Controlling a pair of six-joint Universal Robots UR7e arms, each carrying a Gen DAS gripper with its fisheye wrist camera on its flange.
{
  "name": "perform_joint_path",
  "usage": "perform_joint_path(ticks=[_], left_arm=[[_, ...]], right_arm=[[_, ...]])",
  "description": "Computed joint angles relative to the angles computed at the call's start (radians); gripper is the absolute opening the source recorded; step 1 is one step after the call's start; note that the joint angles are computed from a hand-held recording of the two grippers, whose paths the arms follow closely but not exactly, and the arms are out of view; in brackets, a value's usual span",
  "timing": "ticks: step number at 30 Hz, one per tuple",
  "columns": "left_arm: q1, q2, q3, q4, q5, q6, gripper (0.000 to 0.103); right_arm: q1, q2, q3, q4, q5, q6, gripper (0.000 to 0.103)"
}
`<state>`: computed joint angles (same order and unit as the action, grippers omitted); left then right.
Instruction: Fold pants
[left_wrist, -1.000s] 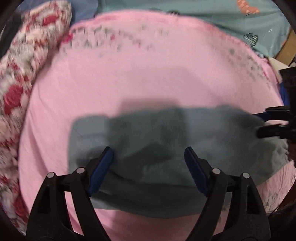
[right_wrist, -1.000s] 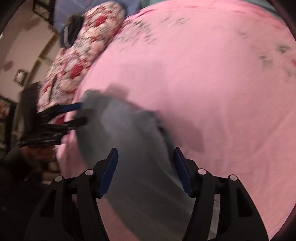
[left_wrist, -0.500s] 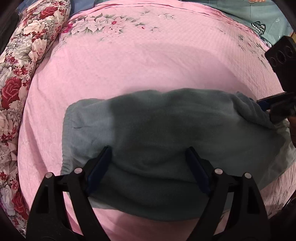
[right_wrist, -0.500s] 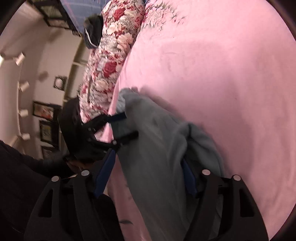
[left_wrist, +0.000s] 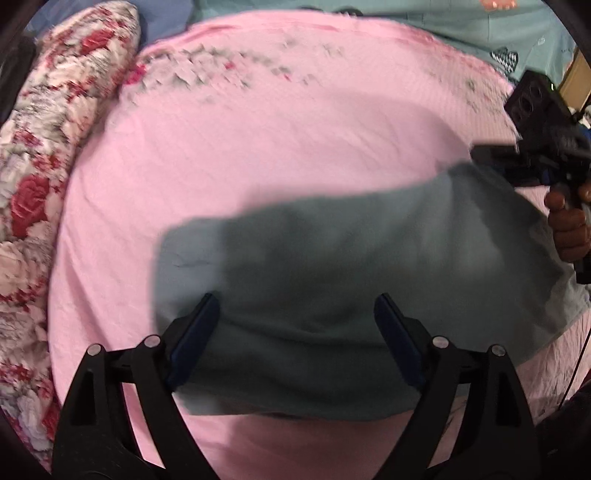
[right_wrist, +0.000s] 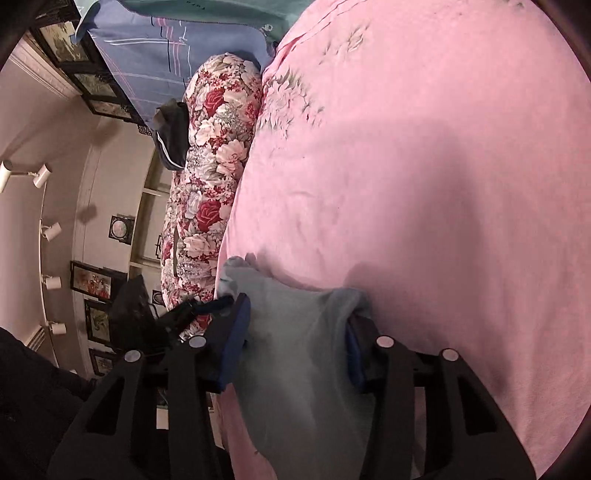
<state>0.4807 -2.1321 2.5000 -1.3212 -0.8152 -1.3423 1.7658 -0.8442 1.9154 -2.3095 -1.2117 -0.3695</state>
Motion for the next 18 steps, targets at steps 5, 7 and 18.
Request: perform_joint_path(ticks=[5, 7, 18], left_arm=[[0.096, -0.011, -0.043, 0.101, 0.108, -0.011, 0.087], [0.168, -0.018, -0.043, 0.067, 0.120, 0.034, 0.087], [-0.005, -0.104, -0.006, -0.016, 0.112, 0.060, 0.088]], right_arm=[[0.012, -0.016, -0.028, 0.056, -0.074, -0.014, 0.048], [0.040, -0.047, -0.016, 0.010, -0.162, 0.006, 0.053], [0.082, -0.283, 0.302, -0.290, -0.119, 0.121, 0.060]])
